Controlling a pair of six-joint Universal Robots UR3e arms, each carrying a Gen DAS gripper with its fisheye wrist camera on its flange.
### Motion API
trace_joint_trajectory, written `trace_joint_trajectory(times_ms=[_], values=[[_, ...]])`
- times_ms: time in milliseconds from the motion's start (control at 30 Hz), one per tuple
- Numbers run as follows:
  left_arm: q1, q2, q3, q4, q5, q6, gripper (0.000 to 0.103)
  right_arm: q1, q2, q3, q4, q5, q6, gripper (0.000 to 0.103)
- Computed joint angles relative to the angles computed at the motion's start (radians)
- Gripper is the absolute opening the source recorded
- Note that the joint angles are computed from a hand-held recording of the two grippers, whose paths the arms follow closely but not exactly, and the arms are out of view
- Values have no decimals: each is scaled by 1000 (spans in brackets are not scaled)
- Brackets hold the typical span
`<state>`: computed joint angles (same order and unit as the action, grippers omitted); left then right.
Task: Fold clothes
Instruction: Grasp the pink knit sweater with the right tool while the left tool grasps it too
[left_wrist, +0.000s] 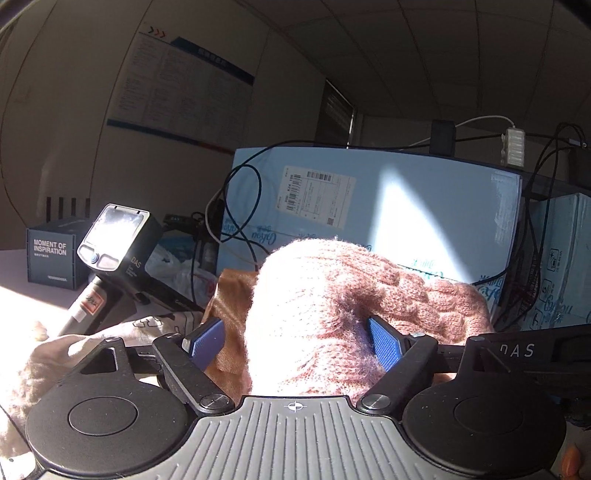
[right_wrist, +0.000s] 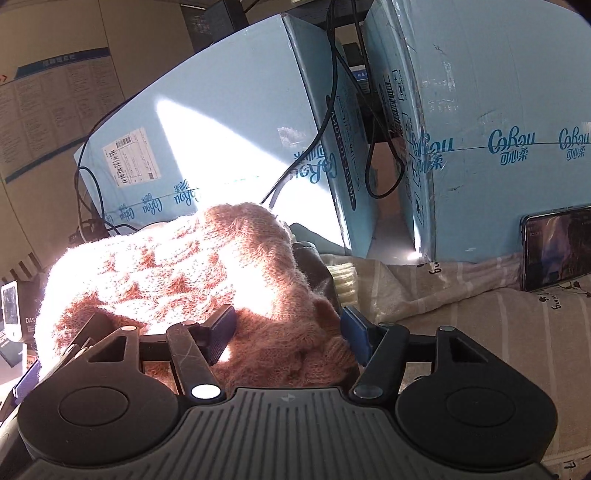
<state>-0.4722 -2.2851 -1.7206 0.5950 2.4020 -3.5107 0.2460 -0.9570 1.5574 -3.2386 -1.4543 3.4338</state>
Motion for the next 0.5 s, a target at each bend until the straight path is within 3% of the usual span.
trace_joint_trajectory(times_ms=[133,233,300,500], values=[[4,1,-9,18,-19,2,83,-21,-7,18,-16,46,4,48],[7,-1,-21,55,-38,10,66,-37,-19,37,-37,84,11,34],[6,-7,-26,90,-46,18,61,-51,-33,60,-62,119,14,25],[0,-18,-58,238,-71,45,42,-124,-94,166,-174,281,71,17]])
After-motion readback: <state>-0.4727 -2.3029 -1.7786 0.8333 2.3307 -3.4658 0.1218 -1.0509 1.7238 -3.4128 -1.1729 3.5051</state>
